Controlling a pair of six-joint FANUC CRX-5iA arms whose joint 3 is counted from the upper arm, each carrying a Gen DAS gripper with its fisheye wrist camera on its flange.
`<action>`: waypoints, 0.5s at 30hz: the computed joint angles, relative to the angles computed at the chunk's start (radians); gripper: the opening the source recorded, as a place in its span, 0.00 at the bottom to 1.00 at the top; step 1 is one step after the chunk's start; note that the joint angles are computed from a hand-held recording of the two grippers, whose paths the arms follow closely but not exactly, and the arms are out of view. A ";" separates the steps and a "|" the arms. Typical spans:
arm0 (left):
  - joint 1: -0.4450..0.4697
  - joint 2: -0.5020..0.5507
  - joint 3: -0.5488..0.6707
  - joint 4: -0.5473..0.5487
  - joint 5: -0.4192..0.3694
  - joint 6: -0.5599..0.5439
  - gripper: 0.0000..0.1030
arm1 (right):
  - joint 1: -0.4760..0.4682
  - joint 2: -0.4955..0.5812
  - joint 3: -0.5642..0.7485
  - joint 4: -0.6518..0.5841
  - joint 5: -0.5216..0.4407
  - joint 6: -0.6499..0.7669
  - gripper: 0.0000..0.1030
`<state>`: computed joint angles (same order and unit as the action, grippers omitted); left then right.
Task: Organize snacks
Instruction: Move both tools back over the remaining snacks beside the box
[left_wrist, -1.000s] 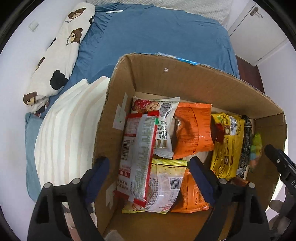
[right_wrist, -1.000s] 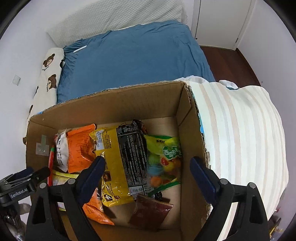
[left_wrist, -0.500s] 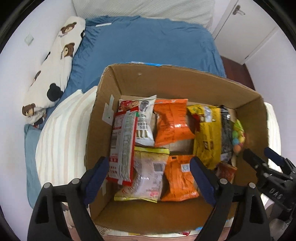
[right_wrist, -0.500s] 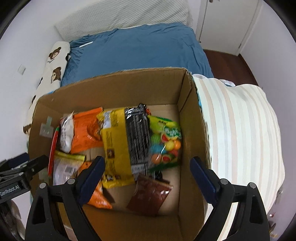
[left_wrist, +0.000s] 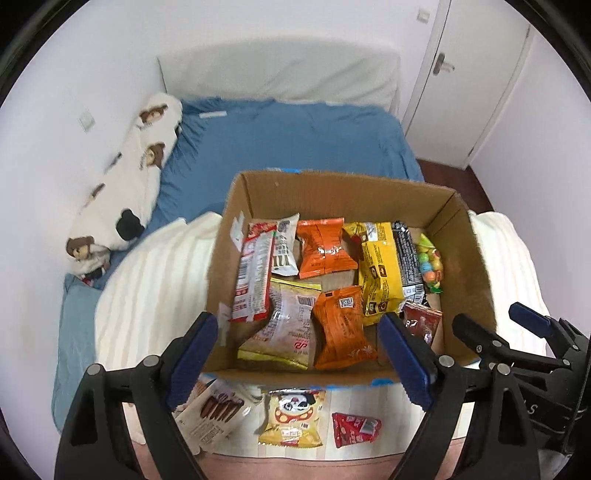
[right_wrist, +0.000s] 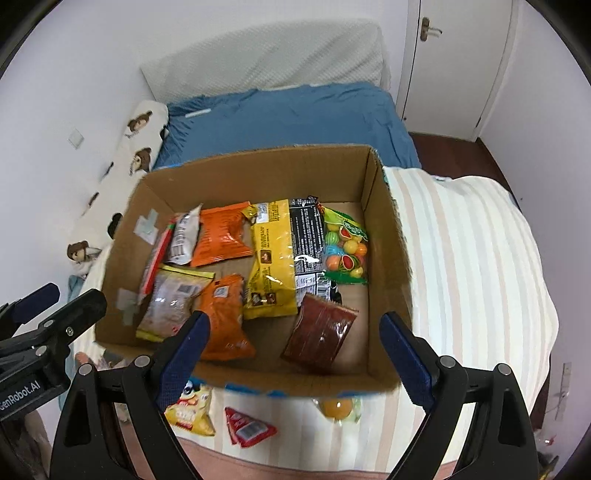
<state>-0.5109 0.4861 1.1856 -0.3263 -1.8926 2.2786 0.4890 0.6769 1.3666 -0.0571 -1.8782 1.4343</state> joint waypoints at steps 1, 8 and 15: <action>-0.016 -0.013 -0.004 -0.021 0.001 0.002 0.87 | 0.002 -0.042 -0.063 0.002 0.033 -0.001 0.92; -0.105 -0.083 -0.047 -0.122 -0.002 0.030 0.87 | 0.022 -0.240 -0.314 0.015 0.163 -0.016 0.92; -0.160 -0.156 -0.133 -0.169 0.021 0.083 0.87 | 0.041 -0.367 -0.451 0.003 0.209 -0.044 0.92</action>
<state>-0.6712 0.3303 1.0528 -0.4951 -1.8720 2.3619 0.5302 0.3095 0.9156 -0.0538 -1.6693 1.3904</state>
